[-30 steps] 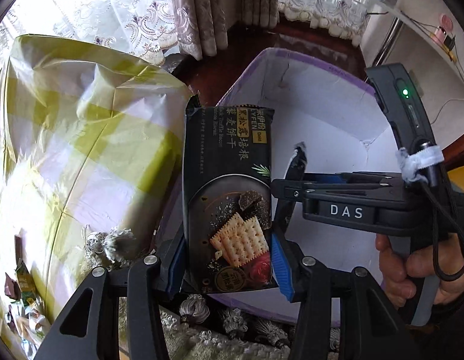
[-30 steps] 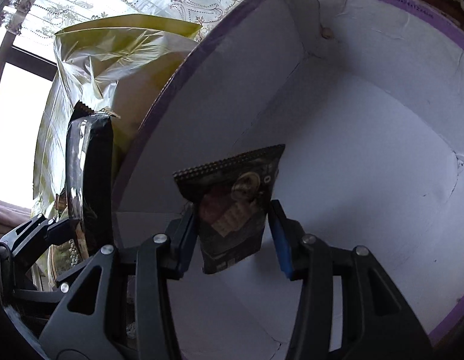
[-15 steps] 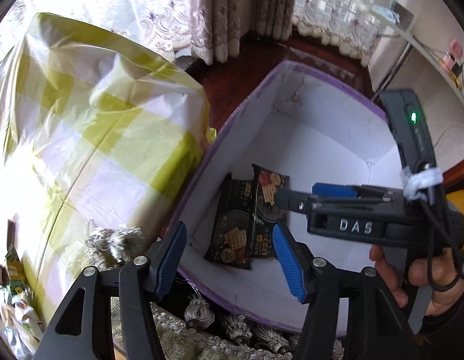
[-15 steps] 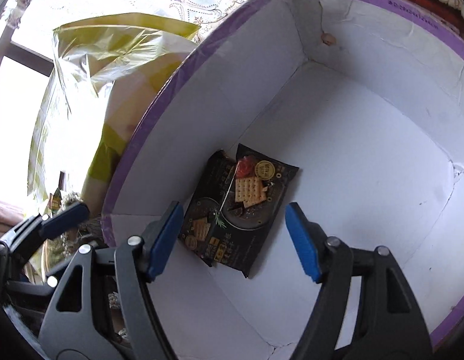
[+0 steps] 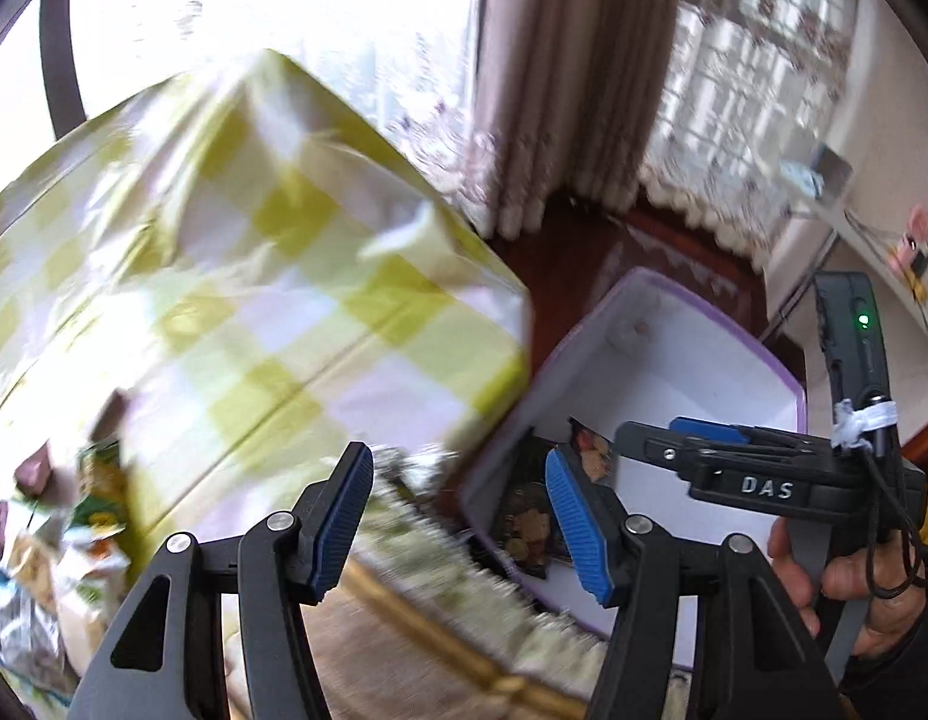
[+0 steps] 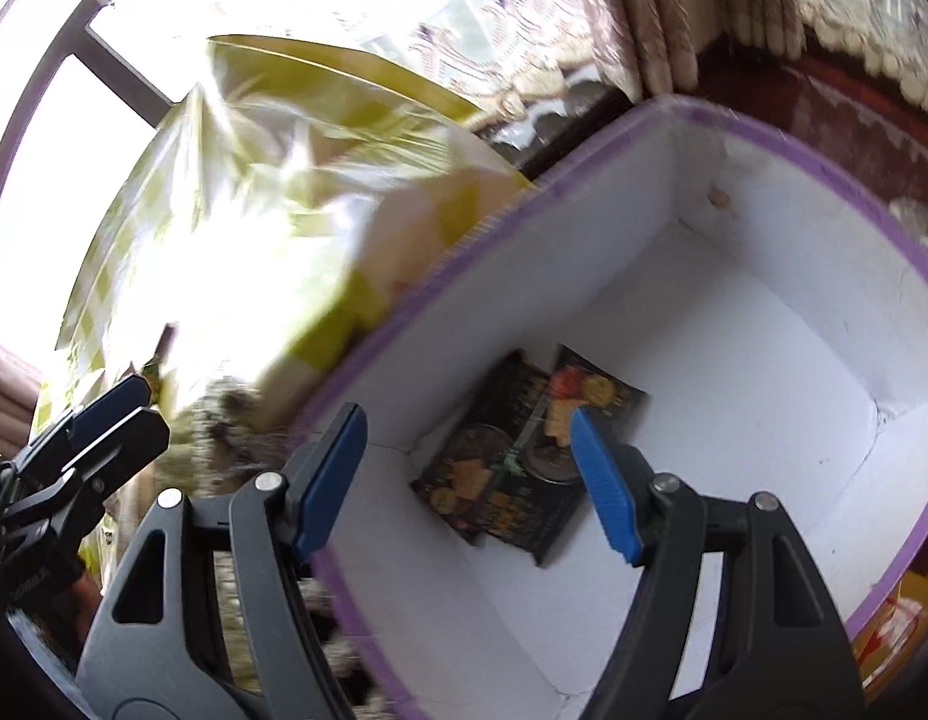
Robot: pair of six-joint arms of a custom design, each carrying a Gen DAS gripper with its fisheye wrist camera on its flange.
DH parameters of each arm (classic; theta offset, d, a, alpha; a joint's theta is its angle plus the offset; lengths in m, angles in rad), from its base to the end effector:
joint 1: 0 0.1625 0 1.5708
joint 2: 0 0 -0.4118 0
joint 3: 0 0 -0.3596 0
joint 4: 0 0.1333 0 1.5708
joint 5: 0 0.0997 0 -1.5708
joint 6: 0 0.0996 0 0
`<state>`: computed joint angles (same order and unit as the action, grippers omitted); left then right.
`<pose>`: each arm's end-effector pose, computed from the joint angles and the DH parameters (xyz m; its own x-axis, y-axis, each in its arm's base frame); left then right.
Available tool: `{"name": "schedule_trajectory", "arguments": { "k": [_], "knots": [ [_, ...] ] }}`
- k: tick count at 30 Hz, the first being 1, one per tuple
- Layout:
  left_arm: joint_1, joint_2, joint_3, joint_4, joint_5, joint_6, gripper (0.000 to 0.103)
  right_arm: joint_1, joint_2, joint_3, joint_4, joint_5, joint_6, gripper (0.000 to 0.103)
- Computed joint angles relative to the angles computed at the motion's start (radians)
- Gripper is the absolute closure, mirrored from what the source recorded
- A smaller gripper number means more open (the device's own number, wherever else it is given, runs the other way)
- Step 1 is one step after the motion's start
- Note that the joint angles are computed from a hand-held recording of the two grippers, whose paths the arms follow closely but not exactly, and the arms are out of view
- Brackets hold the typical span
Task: Organize snacks
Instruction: 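Return both tools to the snack pile on the table, then grasp the clear bread bag with the right tool while the left grasps the blue-white carton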
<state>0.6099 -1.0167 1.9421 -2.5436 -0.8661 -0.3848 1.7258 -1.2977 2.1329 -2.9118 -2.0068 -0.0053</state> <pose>-0.3262 -0.4693 0.1543 -0.7351 0.3477 -0.5820 0.5857 0.7581 -0.2868 0.1648 -0.4634 0.2617 -0.9264 0.0576 0.3720 -0.1400 0.8646 -0.4825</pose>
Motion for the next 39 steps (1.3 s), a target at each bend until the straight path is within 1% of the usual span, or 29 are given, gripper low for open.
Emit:
{"name": "schedule_trajectory", "arguments": {
  "k": [4,7,9,12,14,17,18,19,20,23,24,29,32,36,39],
  "knots": [
    [-0.006,-0.112,0.097,-0.043,0.074,-0.080,0.042,0.059,0.048,-0.016,-0.034,0.001,-0.034,0.030],
    [-0.015,-0.205,0.175,-0.056,0.126,-0.141,0.042,0.111,0.085,-0.042,-0.016,0.005,-0.049,0.030],
    [-0.026,-0.268,0.222,-0.036,0.172,-0.201,0.042,0.144,0.109,-0.053,-0.008,0.003,-0.061,0.030],
    [-0.041,-0.375,0.285,0.020,0.228,-0.306,0.042,0.192,0.149,-0.076,0.027,0.020,-0.070,0.030],
    [-0.053,-0.459,0.325,0.083,0.266,-0.389,0.042,0.223,0.182,-0.089,0.039,0.031,-0.083,0.030],
    [-0.074,-0.568,0.359,0.218,0.313,-0.504,0.042,0.265,0.228,-0.108,0.062,0.047,-0.092,0.030],
    [-0.082,-0.600,0.368,0.260,0.324,-0.535,0.042,0.281,0.242,-0.115,0.066,0.041,-0.090,0.027],
    [-0.093,-0.636,0.377,0.315,0.335,-0.579,0.042,0.301,0.262,-0.120,0.050,0.019,-0.102,0.027],
    [-0.098,-0.659,0.382,0.349,0.341,-0.607,0.042,0.313,0.276,-0.126,0.044,0.013,-0.113,0.027],
    [-0.114,-0.740,0.395,0.468,0.351,-0.701,0.042,0.335,0.306,-0.148,0.052,0.031,-0.107,0.027],
    [-0.114,-0.760,0.394,0.503,0.350,-0.728,0.042,0.340,0.314,-0.158,0.070,0.046,-0.113,0.027],
    [-0.119,-0.843,0.385,0.702,0.345,-0.887,0.042,0.370,0.371,-0.192,0.128,0.067,-0.134,0.027],
    [-0.116,-0.886,0.361,0.878,0.331,-1.027,0.042,0.370,0.402,-0.223,0.183,0.107,-0.102,0.027],
    [-0.098,-0.976,0.359,0.996,0.308,-1.147,0.042,0.383,0.450,-0.264,0.218,0.107,-0.064,0.027],
    [-0.066,-1.026,0.351,1.060,0.293,-1.220,0.042,0.394,0.487,-0.297,0.246,0.107,-0.055,0.027]
  ]
}}
